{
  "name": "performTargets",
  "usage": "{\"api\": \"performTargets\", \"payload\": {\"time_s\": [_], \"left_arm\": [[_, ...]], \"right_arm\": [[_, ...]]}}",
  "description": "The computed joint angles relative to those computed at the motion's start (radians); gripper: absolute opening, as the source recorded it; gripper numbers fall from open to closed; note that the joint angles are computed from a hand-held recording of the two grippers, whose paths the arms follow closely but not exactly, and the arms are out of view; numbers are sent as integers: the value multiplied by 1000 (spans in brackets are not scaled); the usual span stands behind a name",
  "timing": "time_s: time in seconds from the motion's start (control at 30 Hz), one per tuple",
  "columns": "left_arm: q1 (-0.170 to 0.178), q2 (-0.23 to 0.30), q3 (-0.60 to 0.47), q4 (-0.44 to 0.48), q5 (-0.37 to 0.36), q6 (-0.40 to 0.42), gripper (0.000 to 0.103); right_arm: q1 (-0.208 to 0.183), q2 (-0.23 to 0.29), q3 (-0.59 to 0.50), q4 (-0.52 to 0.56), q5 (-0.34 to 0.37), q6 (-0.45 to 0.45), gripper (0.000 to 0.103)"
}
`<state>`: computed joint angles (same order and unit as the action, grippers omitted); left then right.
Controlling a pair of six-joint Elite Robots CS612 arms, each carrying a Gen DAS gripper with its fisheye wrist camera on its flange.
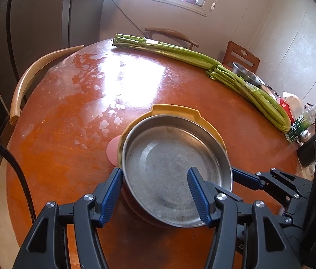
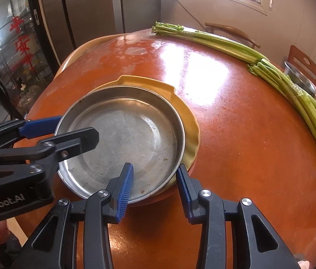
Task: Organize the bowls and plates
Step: 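Lower the steel plate onto the shell plate and open the left tool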
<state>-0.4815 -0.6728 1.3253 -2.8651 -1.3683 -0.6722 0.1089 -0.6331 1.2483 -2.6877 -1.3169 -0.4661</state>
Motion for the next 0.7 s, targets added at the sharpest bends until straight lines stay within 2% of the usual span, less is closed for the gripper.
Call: {"api": "performTargets", "payload": {"time_s": [0.33, 0.5, 0.7], "left_arm": [[9, -18, 31, -9, 3, -25, 60], [21, -13, 33, -7, -34, -68, 60], [25, 3, 12, -10, -79, -67, 60]], "right_arm": [[-1, 1, -2, -2, 6, 1, 42], [0, -1, 0, 0, 8, 12, 42], [-12, -14, 21, -52, 34, 44, 42]]}}
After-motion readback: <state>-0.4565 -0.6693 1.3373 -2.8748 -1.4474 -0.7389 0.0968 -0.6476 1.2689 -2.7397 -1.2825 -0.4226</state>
